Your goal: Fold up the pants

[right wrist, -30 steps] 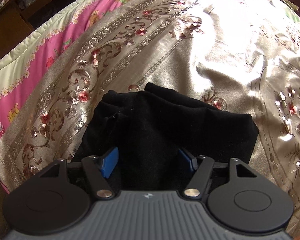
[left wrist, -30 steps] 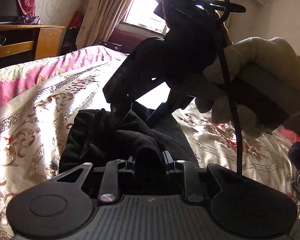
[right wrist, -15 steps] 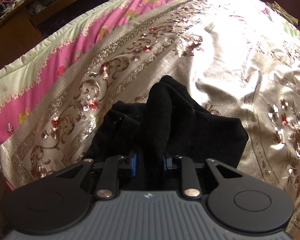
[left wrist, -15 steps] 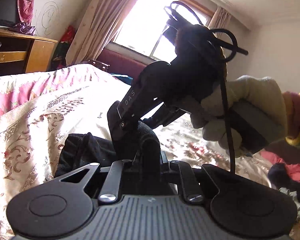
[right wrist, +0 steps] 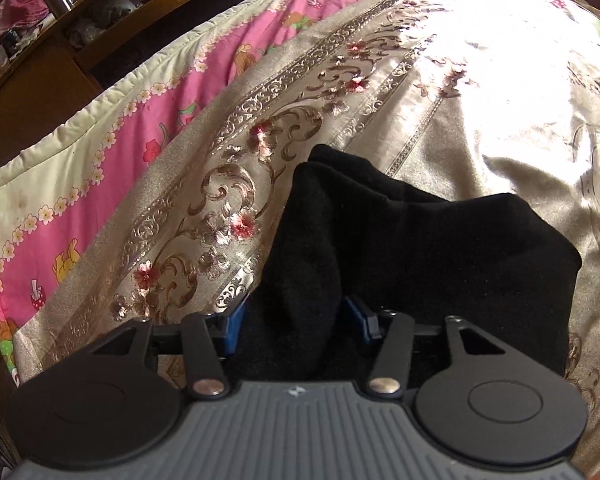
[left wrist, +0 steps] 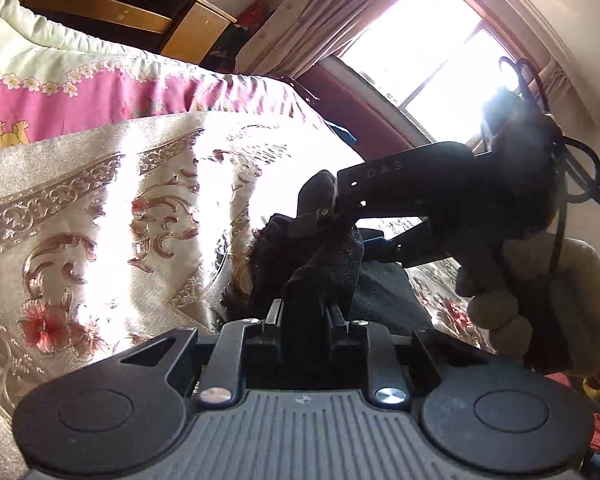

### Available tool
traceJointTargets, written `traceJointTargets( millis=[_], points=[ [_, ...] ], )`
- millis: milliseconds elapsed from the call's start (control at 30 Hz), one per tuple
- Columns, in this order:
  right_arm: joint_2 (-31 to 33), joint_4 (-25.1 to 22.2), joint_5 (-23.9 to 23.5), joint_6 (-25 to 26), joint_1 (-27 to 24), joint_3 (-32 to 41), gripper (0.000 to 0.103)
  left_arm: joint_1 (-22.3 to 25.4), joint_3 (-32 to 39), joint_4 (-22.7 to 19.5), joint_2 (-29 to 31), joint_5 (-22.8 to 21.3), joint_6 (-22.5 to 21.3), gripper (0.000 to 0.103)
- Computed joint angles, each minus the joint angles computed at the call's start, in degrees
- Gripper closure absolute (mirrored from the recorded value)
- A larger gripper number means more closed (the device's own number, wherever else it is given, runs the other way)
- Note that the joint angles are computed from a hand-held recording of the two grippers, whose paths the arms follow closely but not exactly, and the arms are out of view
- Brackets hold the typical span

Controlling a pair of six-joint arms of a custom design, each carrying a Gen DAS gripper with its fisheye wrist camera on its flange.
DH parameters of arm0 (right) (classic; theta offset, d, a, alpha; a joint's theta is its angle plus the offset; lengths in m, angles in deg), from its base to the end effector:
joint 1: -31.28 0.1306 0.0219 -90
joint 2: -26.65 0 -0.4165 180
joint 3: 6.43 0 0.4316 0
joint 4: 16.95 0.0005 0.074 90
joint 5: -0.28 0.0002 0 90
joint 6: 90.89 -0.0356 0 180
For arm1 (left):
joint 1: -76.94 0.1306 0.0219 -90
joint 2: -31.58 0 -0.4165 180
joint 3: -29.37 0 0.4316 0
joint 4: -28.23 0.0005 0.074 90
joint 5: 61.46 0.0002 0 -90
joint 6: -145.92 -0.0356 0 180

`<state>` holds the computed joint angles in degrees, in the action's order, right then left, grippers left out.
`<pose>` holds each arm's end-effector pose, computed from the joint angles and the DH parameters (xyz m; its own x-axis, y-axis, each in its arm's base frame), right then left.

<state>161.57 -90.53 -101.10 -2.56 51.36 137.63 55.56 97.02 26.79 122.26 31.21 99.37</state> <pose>0.7387 0.2770 0.3958 -0.8591 -0.2836 -0.4261 -0.3917 0.9002 0.1905 0.4869 -0.1929 0.3327 -0.5576 -0.5194 -0.6475 0.0278 0.7679 -0.6400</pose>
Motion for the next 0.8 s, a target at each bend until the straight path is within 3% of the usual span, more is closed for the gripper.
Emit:
traceJointTargets(
  millis=[100,200,300,367,467,533,600,700,800],
  points=[
    [-4.1,4.9,-3.2,-0.5,-1.2,-3.8,0.043,-0.2,-0.2,-3.9,-1.7,-1.7,-5.7,0.059],
    [-8.4,13.1,-1.0,2.3,-1.8,-9.2,0.035,-0.4,0.2,-7.8,-3.4,-5.9,-9.2,0.059],
    [-9.5,16.5,2.8,5.4,-1.8,-12.3,0.035,-1.1,1.1,-8.3,-4.2,-13.2,-12.9,0.06],
    [-9.7,18.5,2.8,6.1,-2.0,-14.7,0.036,-1.6,2.1,-6.3,-3.5,-15.4,-16.9,0.06],
    [-10.1,24.7,5.6,8.2,-1.9,-19.7,0.036,-1.7,4.8,-3.4,-0.2,-11.3,-20.5,0.06],
    [-9.2,27.3,7.0,8.1,-2.6,-21.1,0.037,-1.7,8.0,-7.0,3.4,-8.6,-21.2,0.06],
    [-7.5,26.3,6.7,3.5,-4.0,-19.8,0.035,-1.5,10.1,-10.7,6.6,-7.8,-19.8,0.059],
    [-7.9,26.7,7.3,0.8,-5.6,-19.9,0.036,-0.2,9.5,-10.7,6.2,-5.8,-17.7,0.051],
    [-12.4,30.6,4.6,-3.2,-7.6,-25.6,0.036,-0.6,9.3,-9.9,4.1,-9.0,-22.1,0.052]
  ],
)
